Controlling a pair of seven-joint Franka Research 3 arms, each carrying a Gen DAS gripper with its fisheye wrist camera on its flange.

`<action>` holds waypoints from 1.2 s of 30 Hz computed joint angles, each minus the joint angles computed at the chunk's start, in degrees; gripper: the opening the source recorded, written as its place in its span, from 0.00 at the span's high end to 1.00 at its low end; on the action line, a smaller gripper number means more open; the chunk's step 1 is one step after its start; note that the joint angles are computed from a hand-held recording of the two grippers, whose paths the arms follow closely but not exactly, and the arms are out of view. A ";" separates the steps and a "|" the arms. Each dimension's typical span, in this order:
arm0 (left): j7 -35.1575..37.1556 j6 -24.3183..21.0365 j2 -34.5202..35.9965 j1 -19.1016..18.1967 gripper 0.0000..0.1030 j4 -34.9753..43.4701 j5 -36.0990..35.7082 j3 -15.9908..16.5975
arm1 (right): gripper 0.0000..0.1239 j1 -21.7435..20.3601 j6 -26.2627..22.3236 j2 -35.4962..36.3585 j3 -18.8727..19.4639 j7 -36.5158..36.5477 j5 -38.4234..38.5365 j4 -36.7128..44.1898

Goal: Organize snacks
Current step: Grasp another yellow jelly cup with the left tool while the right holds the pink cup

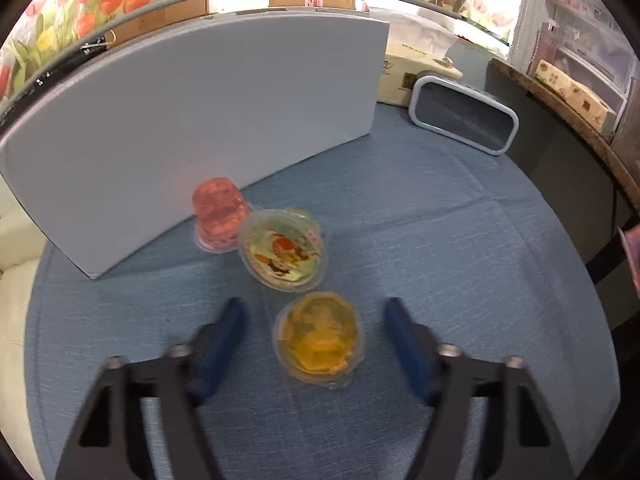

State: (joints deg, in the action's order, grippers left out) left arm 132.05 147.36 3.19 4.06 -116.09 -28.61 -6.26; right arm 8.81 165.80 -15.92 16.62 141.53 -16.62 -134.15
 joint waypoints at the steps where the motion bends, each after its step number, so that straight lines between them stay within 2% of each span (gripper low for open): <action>1: -0.78 0.23 0.00 -0.02 0.49 0.03 0.59 0.07 | 0.63 0.13 0.35 -0.50 -0.10 0.18 0.25 -0.59; 2: -0.86 0.10 -0.04 0.11 0.57 0.05 0.43 0.14 | 0.63 0.01 0.47 -0.89 0.02 0.26 0.19 -0.97; 13: 2.03 -2.18 -2.51 0.75 0.59 -0.58 -3.71 0.88 | 0.63 -0.78 1.51 -1.51 1.68 0.49 1.01 -1.45; 15: 3.00 -3.80 -3.69 0.72 0.62 -0.36 -5.59 1.57 | 0.63 -0.47 1.67 -0.89 1.52 -0.02 1.27 -0.78; 16: 3.24 -4.75 -4.43 0.75 0.65 -0.28 -6.32 2.01 | 0.63 -0.43 1.35 -0.33 1.62 -0.24 1.10 -0.03; 17: 3.51 -5.16 -4.98 0.67 0.77 -0.27 -6.48 2.36 | 0.63 -0.29 1.29 0.13 1.59 -0.45 0.90 0.54; 18: 3.85 -5.51 -5.61 0.63 1.00 -0.18 -6.55 2.75 | 0.63 -0.06 1.44 0.69 1.48 -0.68 0.73 1.14; 22: 5.58 -7.28 -6.13 0.57 0.99 1.10 -7.72 4.16 | 0.63 1.36 0.13 4.40 0.69 -1.86 -0.47 5.56; 25: 3.81 -9.92 -5.02 1.42 0.99 2.46 -7.50 4.88 | 0.63 3.69 1.61 6.36 -0.88 -2.48 -0.32 7.12; 26: 4.43 -9.96 -5.23 1.62 0.98 2.09 -7.29 4.85 | 0.63 3.38 0.71 6.72 -0.28 -0.85 -2.55 7.83; 28: 5.26 -9.97 -5.81 1.74 0.94 0.99 -6.83 4.78 | 0.63 4.20 0.61 7.08 -0.69 0.52 -4.25 8.14; 29: 5.19 -10.93 -5.64 1.68 0.80 1.03 -6.54 4.71 | 0.63 4.89 0.75 7.11 -1.24 0.49 -3.85 7.95; 30: 5.91 -11.84 -5.85 1.66 0.59 0.70 -7.15 4.73 | 0.63 5.16 0.62 6.98 -1.47 1.11 -4.09 7.74; 31: 7.44 -12.34 -6.54 1.59 0.49 -0.25 -8.81 4.83 | 0.63 5.40 0.49 6.79 -1.68 1.49 -4.26 7.54; 32: 9.45 -12.64 -7.44 1.41 0.28 -1.48 -10.25 4.94 | 0.63 5.72 0.52 6.45 -1.98 1.40 -4.11 7.13; 33: 11.43 -12.92 -8.08 1.10 0.14 -2.33 -11.35 5.06 | 0.63 5.70 0.38 5.98 -1.99 1.72 -4.47 6.69; 36: 16.31 -13.28 -9.77 -0.27 0.12 -4.49 -12.96 5.15 | 0.63 5.54 -0.26 4.58 -1.99 2.26 -4.46 5.45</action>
State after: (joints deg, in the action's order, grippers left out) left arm 148.36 134.08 -6.58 3.80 -120.59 -41.56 -1.11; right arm 14.36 165.54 -11.33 14.63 143.78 -21.08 -128.69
